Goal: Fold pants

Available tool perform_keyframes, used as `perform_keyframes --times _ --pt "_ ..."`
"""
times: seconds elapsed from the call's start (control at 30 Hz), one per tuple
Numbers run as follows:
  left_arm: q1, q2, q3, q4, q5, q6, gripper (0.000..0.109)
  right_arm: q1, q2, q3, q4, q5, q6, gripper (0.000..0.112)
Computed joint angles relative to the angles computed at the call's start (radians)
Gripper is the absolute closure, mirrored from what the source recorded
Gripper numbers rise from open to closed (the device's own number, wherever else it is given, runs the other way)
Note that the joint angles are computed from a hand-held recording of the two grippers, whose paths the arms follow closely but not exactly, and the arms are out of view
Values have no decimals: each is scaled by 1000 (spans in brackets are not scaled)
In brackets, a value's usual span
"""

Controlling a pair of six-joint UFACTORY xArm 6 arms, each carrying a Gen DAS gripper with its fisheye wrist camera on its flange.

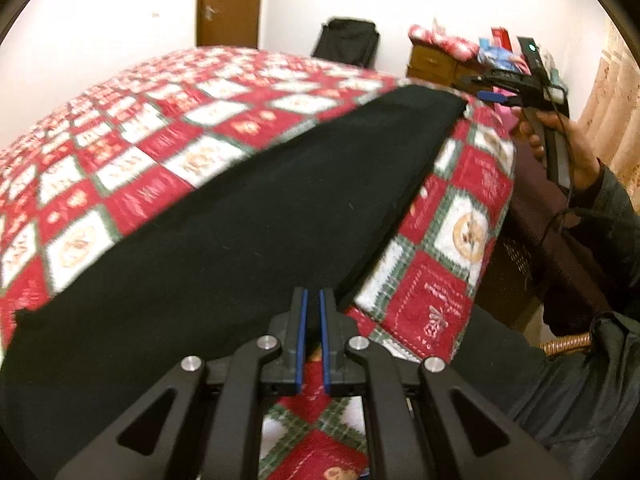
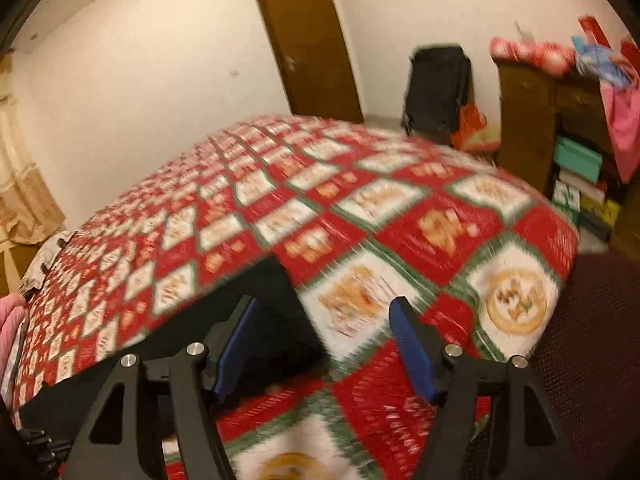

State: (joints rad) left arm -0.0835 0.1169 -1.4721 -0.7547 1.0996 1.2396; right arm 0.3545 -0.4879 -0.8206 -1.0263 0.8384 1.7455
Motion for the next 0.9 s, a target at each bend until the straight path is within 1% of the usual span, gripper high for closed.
perform_keyframes --times 0.03,0.07,0.1,0.13,0.2,0.23,0.27,0.33,0.37,0.4,0.43,0.47,0.5,0.57,0.6,0.63,0.67,0.7,0.77,0.8,0.83,0.87,0.9 --pt "9 -2 -1 -19 -14 2 100 4 9 -15 -28 -31 -6 44" --pt "14 -3 1 -36 -47 -1 99 0 34 -40 -54 -103 -24 44" --pt "16 3 -1 -43 -81 -18 96 -14 58 -56 -46 -172 -53 44" --pt "19 12 -8 -44 -100 -42 94 -38 95 -77 -13 -273 -98 44" --pt "27 40 -21 -37 -142 -113 81 -84 175 -108 63 -461 -160 44" --pt "31 48 -22 -35 -155 -130 79 -97 215 -125 104 -517 -192 44" --pt "36 55 -21 -35 -164 -146 78 -103 250 -141 152 -537 -229 44" --pt "46 62 -12 -28 -176 -163 78 -120 313 -155 316 -564 -338 44" --pt "53 67 -9 -20 -179 -167 77 -122 333 -159 368 -556 -368 44" --pt "56 71 -6 -7 -188 -176 76 -125 355 -167 429 -508 -409 44" --pt "57 73 -5 0 -192 -185 76 -135 364 -159 447 -502 -421 45" --pt "67 78 -8 -9 -182 -185 76 -144 365 -146 451 -526 -420 45" --pt "79 79 -11 -31 -169 -181 76 -140 369 -156 454 -510 -436 45" --pt "89 79 -14 -34 -168 -190 76 -114 375 -197 428 -430 -451 45" --pt "92 76 -11 -34 -174 -192 74 -94 378 -228 401 -375 -438 44" --pt "95 72 -5 -37 -182 -192 71 -81 377 -247 384 -336 -416 44" --pt "100 62 8 -43 -190 -191 66 -67 377 -265 358 -296 -384 44" --pt "107 58 17 -50 -191 -183 63 -52 369 -276 317 -280 -345 44" --pt "118 44 36 -68 -182 -176 62 -25 366 -282 261 -326 -288 44" --pt "120 37 44 -72 -178 -177 62 -16 375 -286 267 -352 -293 44" --pt "121 36 47 -75 -179 -175 62 3 402 -296 307 -414 -328 44" --pt "119 28 56 -82 -180 -170 62 15 422 -303 330 -450 -345 44" --pt "115 25 58 -83 -177 -166 62 36 460 -319 381 -499 -388 44"
